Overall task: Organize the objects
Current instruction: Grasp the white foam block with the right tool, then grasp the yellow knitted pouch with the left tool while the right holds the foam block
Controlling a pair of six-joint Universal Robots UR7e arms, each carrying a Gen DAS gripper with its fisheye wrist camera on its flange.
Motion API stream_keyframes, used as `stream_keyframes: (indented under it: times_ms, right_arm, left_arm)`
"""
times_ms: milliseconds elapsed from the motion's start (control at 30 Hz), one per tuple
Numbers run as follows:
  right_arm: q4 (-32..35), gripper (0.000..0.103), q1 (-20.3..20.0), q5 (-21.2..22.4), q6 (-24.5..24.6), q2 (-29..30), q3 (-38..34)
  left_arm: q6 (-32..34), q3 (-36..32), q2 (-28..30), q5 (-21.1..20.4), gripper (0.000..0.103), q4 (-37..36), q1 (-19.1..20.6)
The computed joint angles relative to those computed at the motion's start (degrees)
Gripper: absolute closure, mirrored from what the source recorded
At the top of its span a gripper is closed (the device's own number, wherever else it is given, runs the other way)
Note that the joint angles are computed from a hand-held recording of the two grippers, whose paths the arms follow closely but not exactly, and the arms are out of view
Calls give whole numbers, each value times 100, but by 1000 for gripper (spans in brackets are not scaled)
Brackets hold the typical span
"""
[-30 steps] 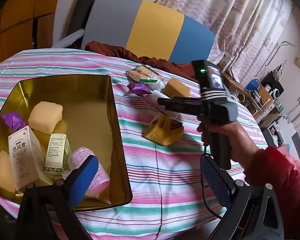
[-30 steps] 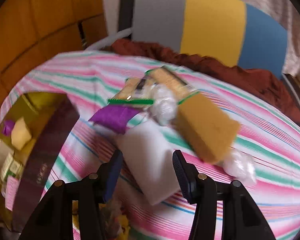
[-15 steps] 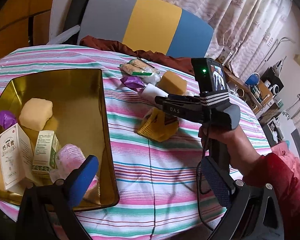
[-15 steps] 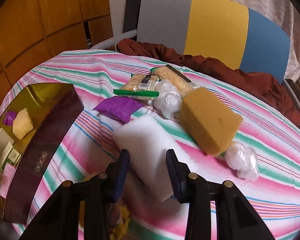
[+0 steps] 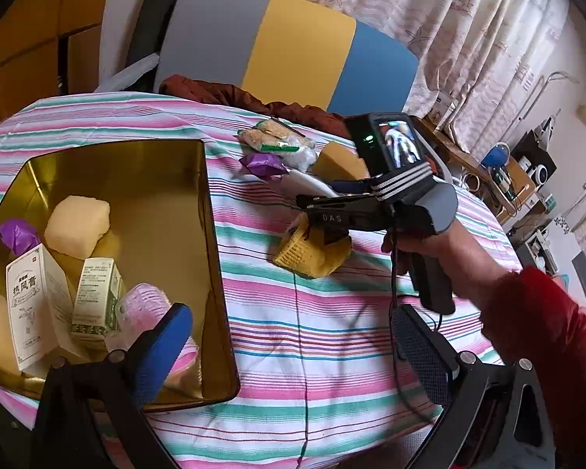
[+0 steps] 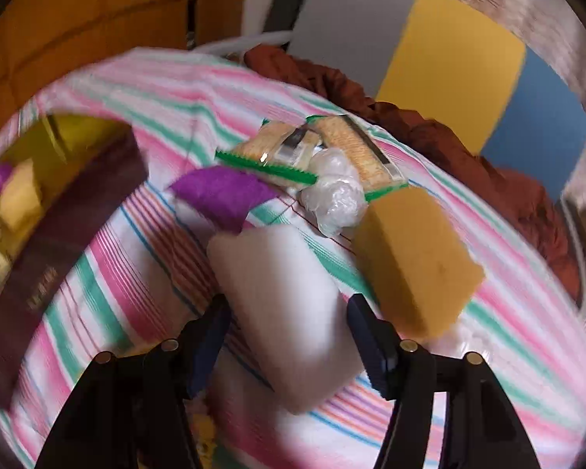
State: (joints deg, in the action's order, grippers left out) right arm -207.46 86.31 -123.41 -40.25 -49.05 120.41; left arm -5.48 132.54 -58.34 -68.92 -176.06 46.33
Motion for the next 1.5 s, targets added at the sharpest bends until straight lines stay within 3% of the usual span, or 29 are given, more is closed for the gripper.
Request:
stream_keyframes:
  times_ms: [100,133,300,433,700,833,967,1033,1100,1133,1167,1300,1333,1400,1500]
  right_arm:
    - [-584,49,-42,213,36,-68,307]
    - [-608,58,-72,385,182,-179,430]
    - [-1240,76,-114,726,561,-488,991]
    - [-1592,83,-400,1212,1248,-859,1529]
    - [-2424,83,-1360,2249,2359,-1218,2627]
    - [-2836,67,-1699,2540,2581,-1162,3077]
    - [-3490,54,-1429,1936,1913,-1009,3201]
    - [-3369,53,-1210,1655,1356,-1189,3102]
    - [-2920,52,-1070,1545,880,-1451,2939]
    - [-2457,52,-1031,1560,631,-1661,2839]
    - [-1929,51,-986,1519,392,-1849,2707]
    - [-642,45,-812,1157,-377,-2078,2223]
    - [-295,37,-810,1152,-555,-2129,2097]
    - [-122,29,-782,1120,-912,-2120,1955]
    - [290,25,-793,1086,-964,-2113,1677]
  left_arm:
    - [-21,-68,92,-32,0,58,-18]
    - [-11,-81,127,-33,0,44,-34]
    - [145,-220,419,50,0,-12,-153]
    - [208,-503,753,73,0,108,-177]
    - [164,-1135,1468,242,0,284,-180]
    - [203,-1505,1880,525,0,457,-167]
    - [262,-1748,2176,803,0,479,-132]
    - [316,-1812,2286,857,2,406,-97]
    - [321,-1892,2387,912,13,453,-61]
    - [313,-1931,2420,874,24,509,-26]
    - [257,-1980,2443,851,27,637,8]
    - [340,-1864,2434,916,36,331,7]
    - [325,-1829,2407,904,40,288,13]
    - [229,-1732,2317,768,43,213,48]
    - [134,-1606,2207,618,44,167,77]
